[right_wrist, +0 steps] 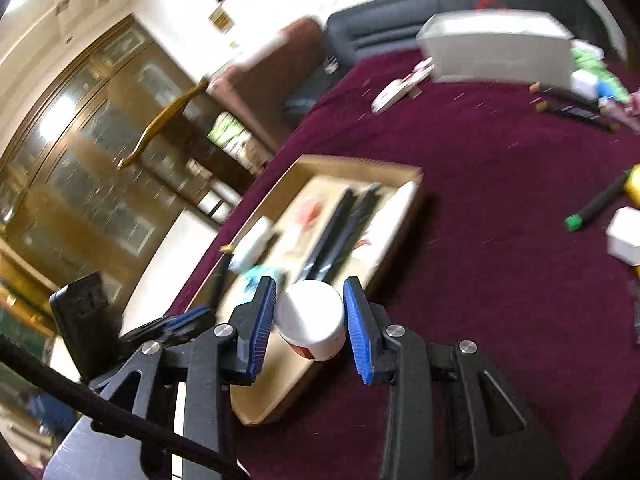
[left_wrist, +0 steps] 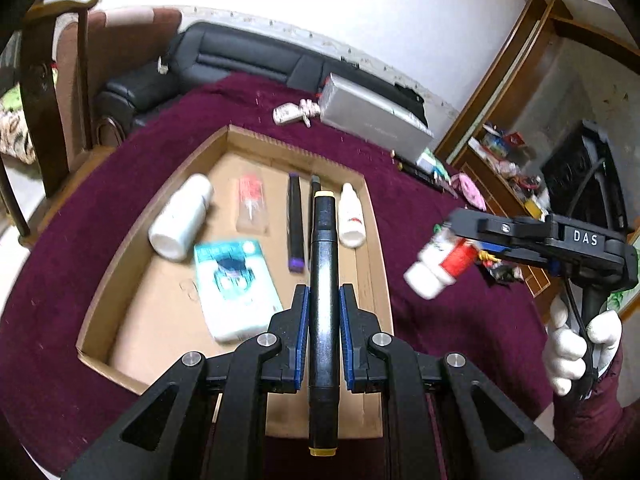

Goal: Organize objects
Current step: 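Carry the red-labelled bottle and the marker into the tray and release them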

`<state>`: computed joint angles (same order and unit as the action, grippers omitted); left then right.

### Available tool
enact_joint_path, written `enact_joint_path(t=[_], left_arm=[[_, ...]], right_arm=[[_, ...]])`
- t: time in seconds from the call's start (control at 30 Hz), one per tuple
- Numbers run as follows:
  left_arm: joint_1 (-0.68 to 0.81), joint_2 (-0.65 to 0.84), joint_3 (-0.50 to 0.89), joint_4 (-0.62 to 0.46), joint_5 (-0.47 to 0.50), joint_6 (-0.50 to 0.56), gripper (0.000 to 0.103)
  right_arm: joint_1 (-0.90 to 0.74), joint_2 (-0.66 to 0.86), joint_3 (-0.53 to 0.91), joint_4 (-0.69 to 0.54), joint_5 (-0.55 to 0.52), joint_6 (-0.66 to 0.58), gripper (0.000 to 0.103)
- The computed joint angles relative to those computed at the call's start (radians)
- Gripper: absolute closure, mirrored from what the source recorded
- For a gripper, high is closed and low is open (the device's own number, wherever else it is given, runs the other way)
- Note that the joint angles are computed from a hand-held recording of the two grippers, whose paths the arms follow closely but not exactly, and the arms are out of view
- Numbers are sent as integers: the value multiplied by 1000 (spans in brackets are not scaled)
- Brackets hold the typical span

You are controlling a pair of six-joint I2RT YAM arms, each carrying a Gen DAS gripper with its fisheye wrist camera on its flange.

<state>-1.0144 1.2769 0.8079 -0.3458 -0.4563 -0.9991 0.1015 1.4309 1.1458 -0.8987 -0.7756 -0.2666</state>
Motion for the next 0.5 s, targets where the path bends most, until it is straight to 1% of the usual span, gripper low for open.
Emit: enact_joint_path(t=[0.13, 0.23, 0.33, 0.43, 0.5], left_arm=[[12, 55, -4, 23, 62, -10, 91], [32, 97, 4, 36, 102, -11, 91], [50, 145, 32, 28, 122, 1, 91], [76, 184, 64, 23, 146, 26, 91], [92, 212, 95, 11, 155, 47, 91]], right_arm=[[122, 28, -37, 67, 55, 68, 70], [180, 62, -55, 125, 105, 111, 70], [206, 92, -62, 164, 154, 135, 70], [200, 123, -58, 183, 174, 153, 70], [189, 141, -49, 190, 167, 166, 70]])
